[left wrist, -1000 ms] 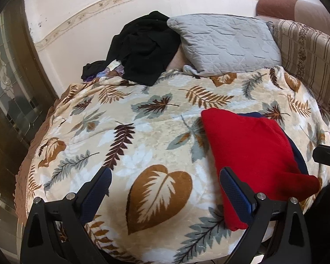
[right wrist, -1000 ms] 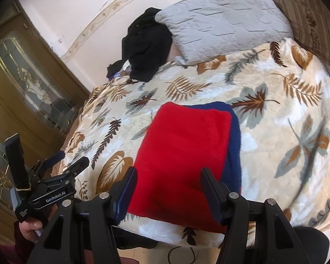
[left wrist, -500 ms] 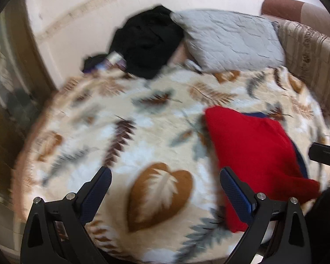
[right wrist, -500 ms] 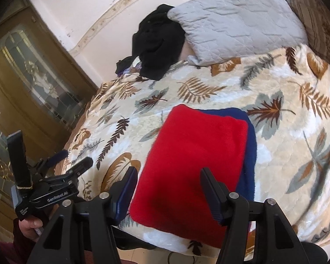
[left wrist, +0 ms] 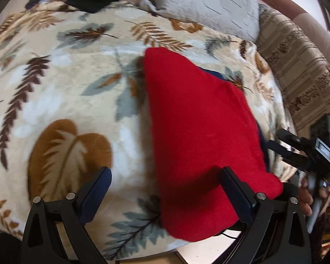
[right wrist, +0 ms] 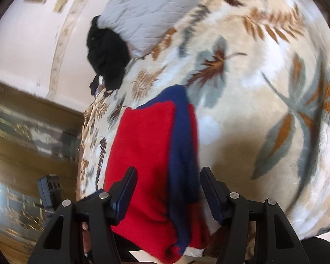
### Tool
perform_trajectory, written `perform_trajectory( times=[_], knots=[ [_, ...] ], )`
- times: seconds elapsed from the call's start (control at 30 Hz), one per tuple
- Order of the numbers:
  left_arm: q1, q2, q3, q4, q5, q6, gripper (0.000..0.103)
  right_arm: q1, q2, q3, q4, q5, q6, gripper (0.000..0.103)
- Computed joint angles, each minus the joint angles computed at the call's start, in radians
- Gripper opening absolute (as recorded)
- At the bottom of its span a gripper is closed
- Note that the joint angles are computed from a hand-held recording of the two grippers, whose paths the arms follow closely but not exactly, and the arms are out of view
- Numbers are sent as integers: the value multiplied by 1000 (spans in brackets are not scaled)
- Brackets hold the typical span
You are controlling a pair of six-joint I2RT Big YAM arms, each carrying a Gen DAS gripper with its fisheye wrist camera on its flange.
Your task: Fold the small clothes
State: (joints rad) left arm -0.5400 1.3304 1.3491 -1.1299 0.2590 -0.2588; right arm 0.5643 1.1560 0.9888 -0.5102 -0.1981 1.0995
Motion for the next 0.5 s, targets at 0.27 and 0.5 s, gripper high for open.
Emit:
perform_trajectory(
  times=[0.27,0.5],
  knots=[
    [-19,37,37,3,-21,5,99,-33,45,-4,39,-68,-1,73],
    [-57,17,37,20,-187,32,99,-18,85,28,21,-88,-30,73]
  ],
)
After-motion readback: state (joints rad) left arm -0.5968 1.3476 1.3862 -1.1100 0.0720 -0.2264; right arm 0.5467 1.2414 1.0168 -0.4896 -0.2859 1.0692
